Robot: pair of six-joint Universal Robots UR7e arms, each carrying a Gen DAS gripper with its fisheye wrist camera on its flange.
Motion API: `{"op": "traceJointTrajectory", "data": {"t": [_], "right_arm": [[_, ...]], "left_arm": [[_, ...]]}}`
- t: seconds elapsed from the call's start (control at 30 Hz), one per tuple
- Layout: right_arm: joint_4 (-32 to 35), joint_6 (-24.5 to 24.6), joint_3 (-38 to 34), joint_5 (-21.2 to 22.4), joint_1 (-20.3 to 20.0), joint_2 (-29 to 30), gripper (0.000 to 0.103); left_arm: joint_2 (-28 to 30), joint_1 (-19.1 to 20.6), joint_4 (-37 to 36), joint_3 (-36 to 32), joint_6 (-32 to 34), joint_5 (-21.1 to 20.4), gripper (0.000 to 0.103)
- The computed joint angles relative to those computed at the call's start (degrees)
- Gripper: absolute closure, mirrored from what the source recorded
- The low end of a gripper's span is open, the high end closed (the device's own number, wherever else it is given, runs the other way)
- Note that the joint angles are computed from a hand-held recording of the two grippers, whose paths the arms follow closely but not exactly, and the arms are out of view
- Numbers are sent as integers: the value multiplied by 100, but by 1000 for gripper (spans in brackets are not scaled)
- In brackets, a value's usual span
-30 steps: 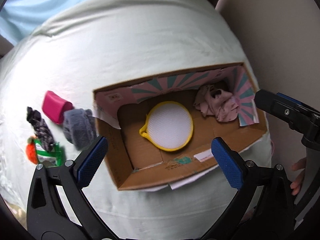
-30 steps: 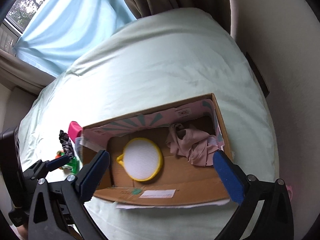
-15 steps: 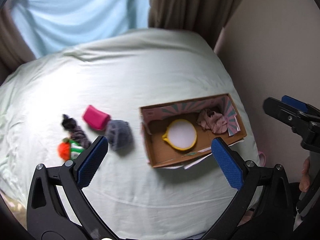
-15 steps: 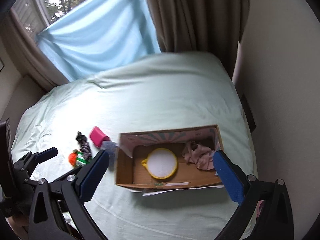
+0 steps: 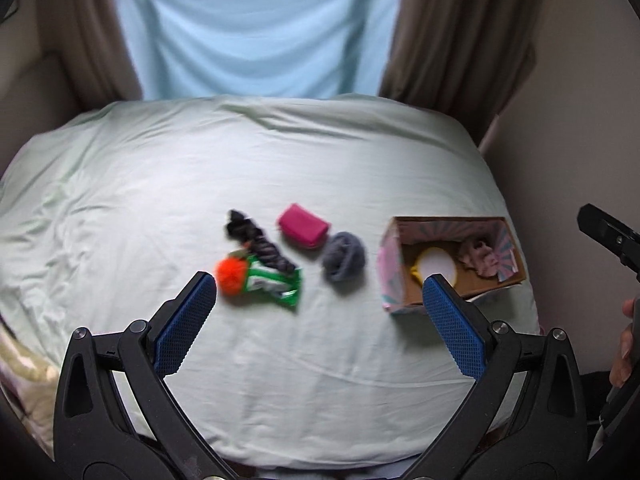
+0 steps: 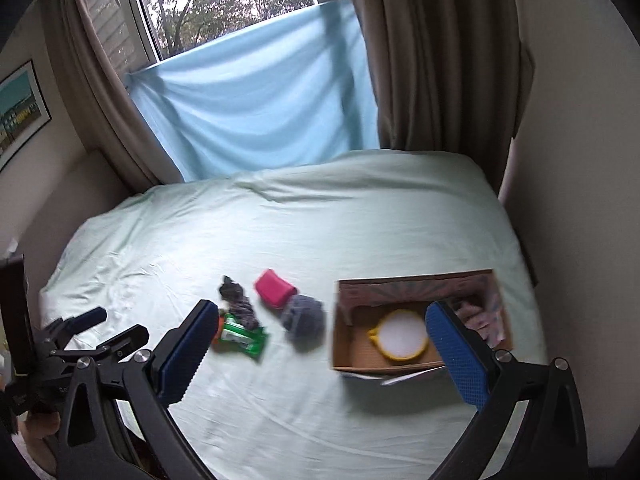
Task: Organize soft objects
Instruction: 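Lift both tools out of the box and back over the pile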
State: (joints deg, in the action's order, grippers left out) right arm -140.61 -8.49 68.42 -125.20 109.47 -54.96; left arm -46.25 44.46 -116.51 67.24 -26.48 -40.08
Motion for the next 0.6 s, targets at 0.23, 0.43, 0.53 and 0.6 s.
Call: {"op": "traceJointTrajectory", "data": {"t": [0.23, 0.43, 0.53, 0.6], "right_arm": [[-182, 228, -288, -87, 329, 559, 0], [-235, 404, -750, -49, 436, 1137, 0], [-235, 438, -1017, -17, 418, 1465, 0], [-276, 433, -1196, 19, 374, 1713, 0]], "left_arm": [[-644, 332, -81, 406, 212, 10, 0], [-714, 775, -62, 262, 453, -303, 0], [-594, 1057, 3, 75, 612, -529, 0], [-449, 1278, 27, -95, 756, -698, 1]]}}
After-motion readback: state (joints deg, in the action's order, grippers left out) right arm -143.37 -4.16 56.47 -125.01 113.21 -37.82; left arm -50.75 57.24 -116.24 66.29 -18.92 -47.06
